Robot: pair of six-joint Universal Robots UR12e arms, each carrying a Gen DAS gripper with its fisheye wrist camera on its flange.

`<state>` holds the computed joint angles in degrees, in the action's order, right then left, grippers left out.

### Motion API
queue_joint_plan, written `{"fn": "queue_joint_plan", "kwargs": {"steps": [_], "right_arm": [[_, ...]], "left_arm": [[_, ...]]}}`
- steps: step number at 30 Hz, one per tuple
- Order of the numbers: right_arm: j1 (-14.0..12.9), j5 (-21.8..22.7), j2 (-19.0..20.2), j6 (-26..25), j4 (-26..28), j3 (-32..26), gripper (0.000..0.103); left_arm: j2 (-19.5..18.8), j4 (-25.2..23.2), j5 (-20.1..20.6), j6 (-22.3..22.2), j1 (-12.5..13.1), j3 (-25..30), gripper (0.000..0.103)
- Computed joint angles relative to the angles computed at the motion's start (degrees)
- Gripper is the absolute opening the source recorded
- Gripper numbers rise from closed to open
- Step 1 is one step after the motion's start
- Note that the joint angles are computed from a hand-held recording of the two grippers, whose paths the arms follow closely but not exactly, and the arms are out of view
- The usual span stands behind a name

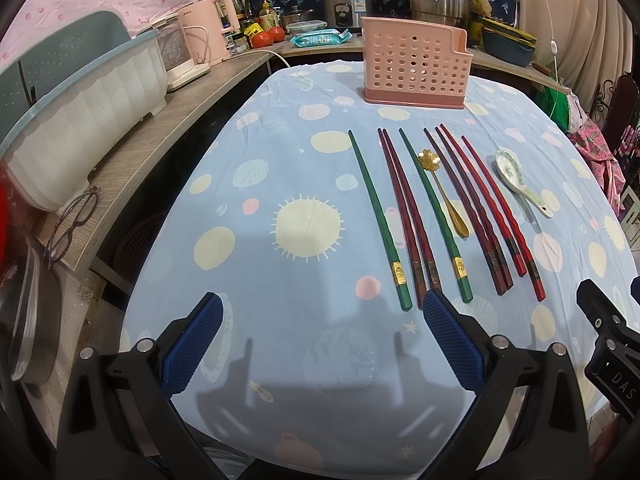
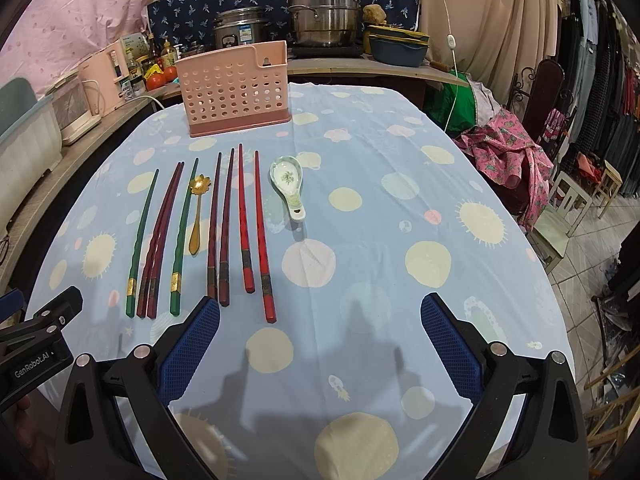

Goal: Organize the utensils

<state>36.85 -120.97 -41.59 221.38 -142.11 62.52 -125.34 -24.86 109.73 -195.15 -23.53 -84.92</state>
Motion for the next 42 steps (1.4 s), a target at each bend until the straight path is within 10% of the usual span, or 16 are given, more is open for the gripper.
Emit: {"fn": "queue_joint_plan", "kwargs": {"steps": [34, 42], "right_arm": [[-2.0, 2.33, 1.38, 0.83, 1.66, -2.19, 0.096], [-2.51, 3.92, 2.2, 0.71, 2.49, -3.4, 0.096]], "left_arm": [[-4.65, -6.13, -3.84, -1.5, 1.47, 6.66, 0.095], [-6.22, -8.7, -6.33, -0.47, 1.81, 8.61, 0.079]]}}
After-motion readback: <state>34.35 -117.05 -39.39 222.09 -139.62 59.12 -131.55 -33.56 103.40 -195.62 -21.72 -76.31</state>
